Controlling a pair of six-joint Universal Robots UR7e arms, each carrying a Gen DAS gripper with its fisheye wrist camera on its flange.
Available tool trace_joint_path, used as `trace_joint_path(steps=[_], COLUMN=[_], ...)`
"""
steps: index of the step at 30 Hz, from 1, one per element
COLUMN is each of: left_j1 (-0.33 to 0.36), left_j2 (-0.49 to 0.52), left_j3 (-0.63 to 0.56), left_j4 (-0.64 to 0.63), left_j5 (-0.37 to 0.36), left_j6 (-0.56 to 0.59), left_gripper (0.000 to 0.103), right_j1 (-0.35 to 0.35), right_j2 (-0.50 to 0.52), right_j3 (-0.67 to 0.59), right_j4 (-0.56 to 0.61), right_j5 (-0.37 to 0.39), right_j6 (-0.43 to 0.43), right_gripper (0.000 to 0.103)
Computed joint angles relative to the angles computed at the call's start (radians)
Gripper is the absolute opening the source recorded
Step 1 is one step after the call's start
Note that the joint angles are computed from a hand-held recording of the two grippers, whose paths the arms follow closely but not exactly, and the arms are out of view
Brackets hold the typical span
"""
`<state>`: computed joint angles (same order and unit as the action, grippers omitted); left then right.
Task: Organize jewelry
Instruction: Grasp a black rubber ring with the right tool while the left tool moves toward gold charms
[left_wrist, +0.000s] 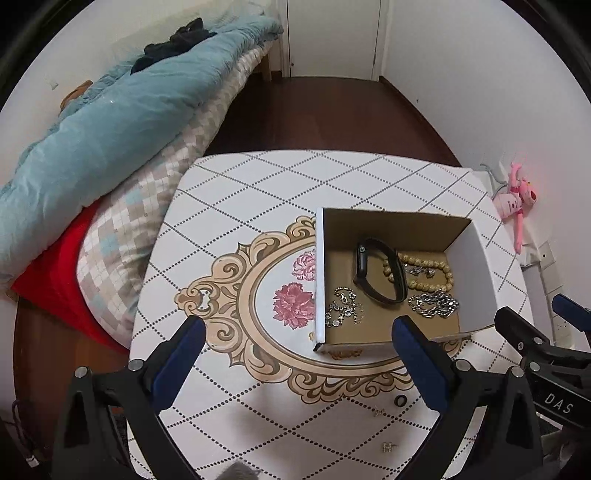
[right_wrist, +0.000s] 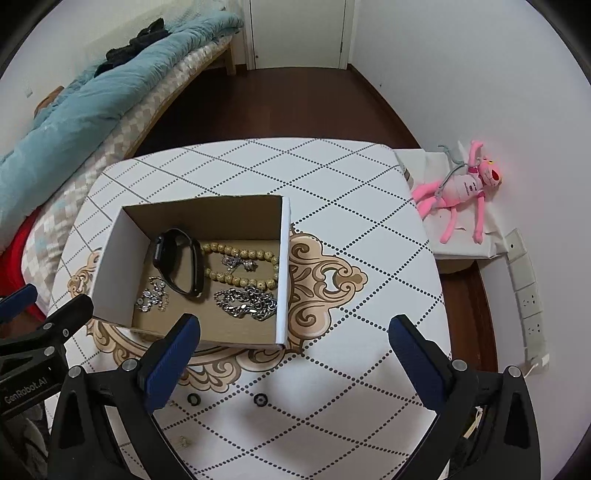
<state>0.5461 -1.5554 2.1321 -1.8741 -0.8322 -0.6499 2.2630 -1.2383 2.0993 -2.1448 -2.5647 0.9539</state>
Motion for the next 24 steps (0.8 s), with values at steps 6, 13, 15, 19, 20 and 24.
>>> trace_joint_path(steps=[6,13,15,19,20,24], left_j1=[-0.055,-0.121,-0.135,-0.165,-0.17,-0.175], left_j2=[-0.055,-0.115,-0.129,-0.155,-0.159,-0.169], left_j3=[0.001,-0.009,-0.013,-0.016,-0.014,0.009], left_j4=[0.047,0.115,0.131,0.18,0.189,0.232], left_j5=[0.011,0.008,0.003,0.002,0.002,-0.002], left_j6=[-0.03,-0.067,-0.079,-0.116,-0.121,-0.151], left_gripper=[0.103,0.103,0.103,0.103,0.103,0.103], right_j1=[0.065,0.15,0.174,0.212,0.215,0.219], right_j2=[-0.009,-0.021,-0.021,-0.031,-0.034,-0.051], right_j3=[-0.033,-0.083,-0.101,-0.117,-0.114,-0.088], right_j4=[0.087,0.207,0.243,0.272,0.267,0.274], right_j5=[-0.032,-0.065,-0.07,-0.058,-0.052,-0.016], right_j6=[0.067,0.154,0.182,0.212,0.215,0.249], right_gripper=[0.103,0.103,0.103,0.103,0.103,0.103])
